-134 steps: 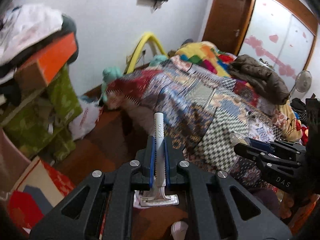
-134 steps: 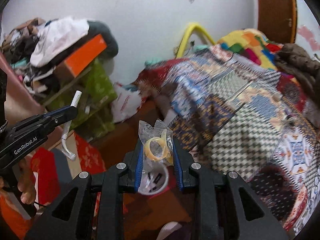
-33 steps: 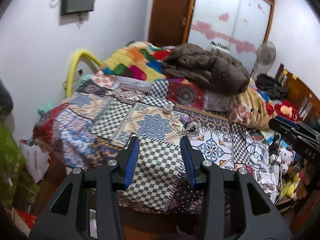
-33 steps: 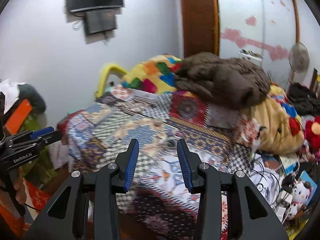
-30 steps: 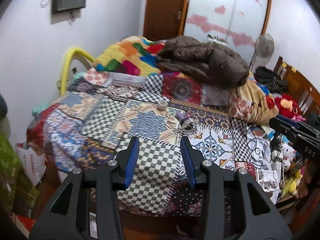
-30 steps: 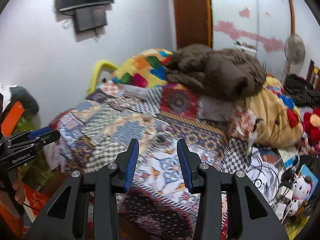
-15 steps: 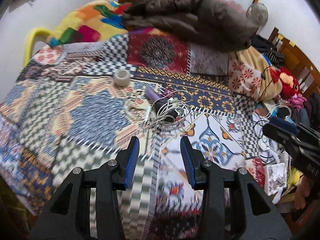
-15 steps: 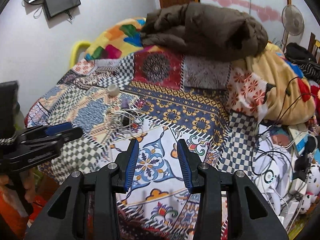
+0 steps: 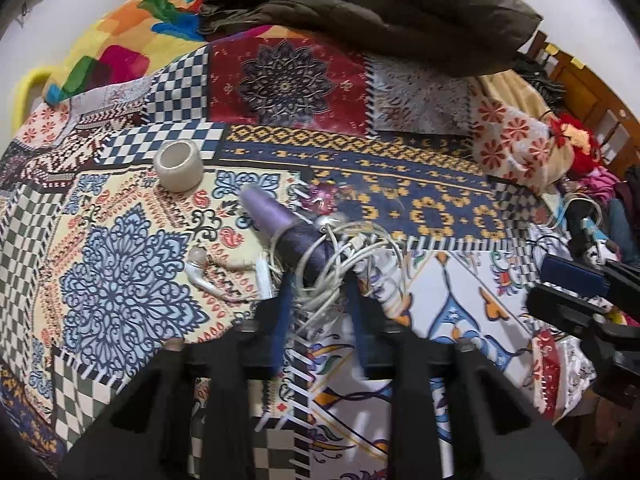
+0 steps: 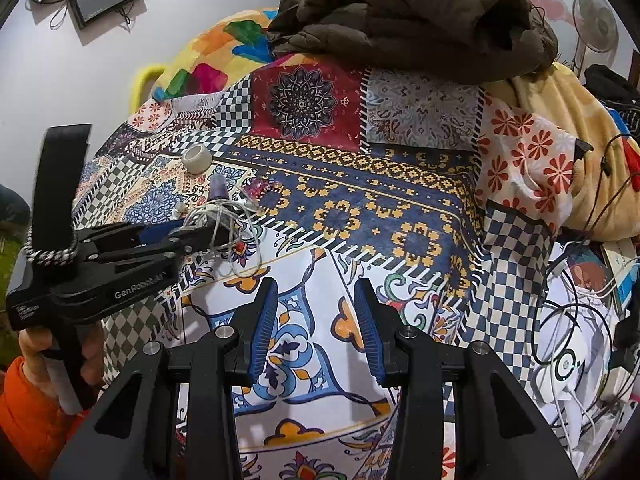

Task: Collect trash
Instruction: 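Grasp the white earphone cable with the left gripper while the right gripper grasps the purple-capped bottle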

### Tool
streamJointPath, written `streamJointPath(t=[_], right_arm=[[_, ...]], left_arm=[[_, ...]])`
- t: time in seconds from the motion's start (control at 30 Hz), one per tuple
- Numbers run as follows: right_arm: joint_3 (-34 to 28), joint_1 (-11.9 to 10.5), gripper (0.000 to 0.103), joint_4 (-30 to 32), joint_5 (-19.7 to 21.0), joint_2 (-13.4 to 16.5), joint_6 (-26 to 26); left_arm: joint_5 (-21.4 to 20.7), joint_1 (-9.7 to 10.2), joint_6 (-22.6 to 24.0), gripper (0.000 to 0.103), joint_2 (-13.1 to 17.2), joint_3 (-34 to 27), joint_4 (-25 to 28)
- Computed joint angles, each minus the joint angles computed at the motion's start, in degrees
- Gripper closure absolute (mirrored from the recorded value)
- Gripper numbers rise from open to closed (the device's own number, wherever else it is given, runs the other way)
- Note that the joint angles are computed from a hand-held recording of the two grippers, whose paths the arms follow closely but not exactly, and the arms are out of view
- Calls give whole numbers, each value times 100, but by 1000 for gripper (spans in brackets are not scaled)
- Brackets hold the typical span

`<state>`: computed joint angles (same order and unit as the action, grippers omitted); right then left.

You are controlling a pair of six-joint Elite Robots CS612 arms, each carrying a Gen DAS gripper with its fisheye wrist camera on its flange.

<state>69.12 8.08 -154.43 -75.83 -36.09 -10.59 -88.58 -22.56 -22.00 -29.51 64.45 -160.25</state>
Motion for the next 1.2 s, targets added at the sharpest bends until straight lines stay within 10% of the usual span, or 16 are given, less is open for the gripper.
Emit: streamJointPath(t=[0.33,0.83,1.2], right_arm=[[-96,110,67,69,266,2,-179],[-1662,446,67,1197,686,886,390],[-2005,721,67,1385,24,1168,271]], left_arm=[[-713,126,-415,98,-555,1159,-1050],[235,210,-904,98,-882,2003,-1229],[339,234,-969,98,-853,2058,-1409]])
